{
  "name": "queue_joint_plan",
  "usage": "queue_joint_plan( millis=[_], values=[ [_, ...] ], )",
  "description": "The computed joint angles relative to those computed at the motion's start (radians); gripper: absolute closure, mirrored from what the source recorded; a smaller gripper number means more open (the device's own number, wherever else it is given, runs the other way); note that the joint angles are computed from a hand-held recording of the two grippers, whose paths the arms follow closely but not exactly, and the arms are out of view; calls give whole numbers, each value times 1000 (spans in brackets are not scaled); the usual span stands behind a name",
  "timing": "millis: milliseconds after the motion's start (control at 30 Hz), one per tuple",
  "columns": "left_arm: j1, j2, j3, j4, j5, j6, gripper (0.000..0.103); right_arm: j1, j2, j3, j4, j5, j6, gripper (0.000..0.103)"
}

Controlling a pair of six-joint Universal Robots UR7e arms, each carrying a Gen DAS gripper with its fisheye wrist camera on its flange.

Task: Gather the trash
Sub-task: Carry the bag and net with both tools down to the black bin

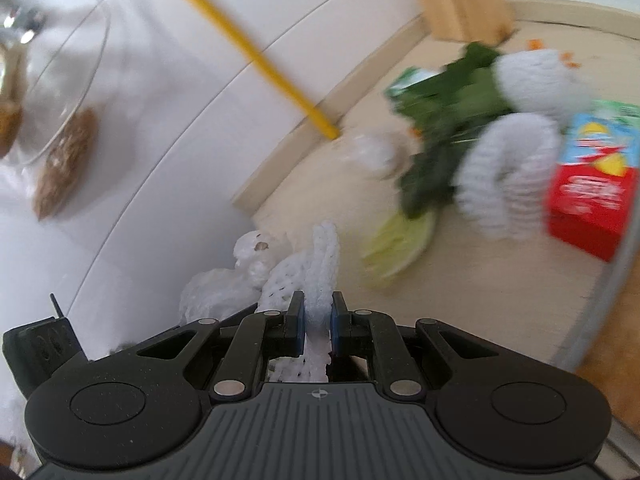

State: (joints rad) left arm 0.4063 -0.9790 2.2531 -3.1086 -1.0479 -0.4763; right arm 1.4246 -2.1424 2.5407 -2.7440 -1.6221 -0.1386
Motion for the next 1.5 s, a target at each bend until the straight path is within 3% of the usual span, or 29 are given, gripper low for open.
queue_joint_plan(
  millis=[333, 567, 833, 1333, 1500],
  values=[
    [-35, -130, 105, 117, 199, -204, 71, 107, 257, -73, -12, 33, -38, 87],
    [-31, -181, 142, 243, 266, -361, 71, 156, 412, -124, -17, 19, -68, 87],
    [-3, -189, 139, 367, 286, -469, 71, 183, 570, -164, -52, -37, -82, 87],
    [98, -101, 72, 431, 268, -462, 70, 192, 742, -205, -146, -136, -81, 87],
    [129, -85, 49, 457, 252, -476, 61, 190, 791, -225, -155, -161, -81, 86]
  ],
)
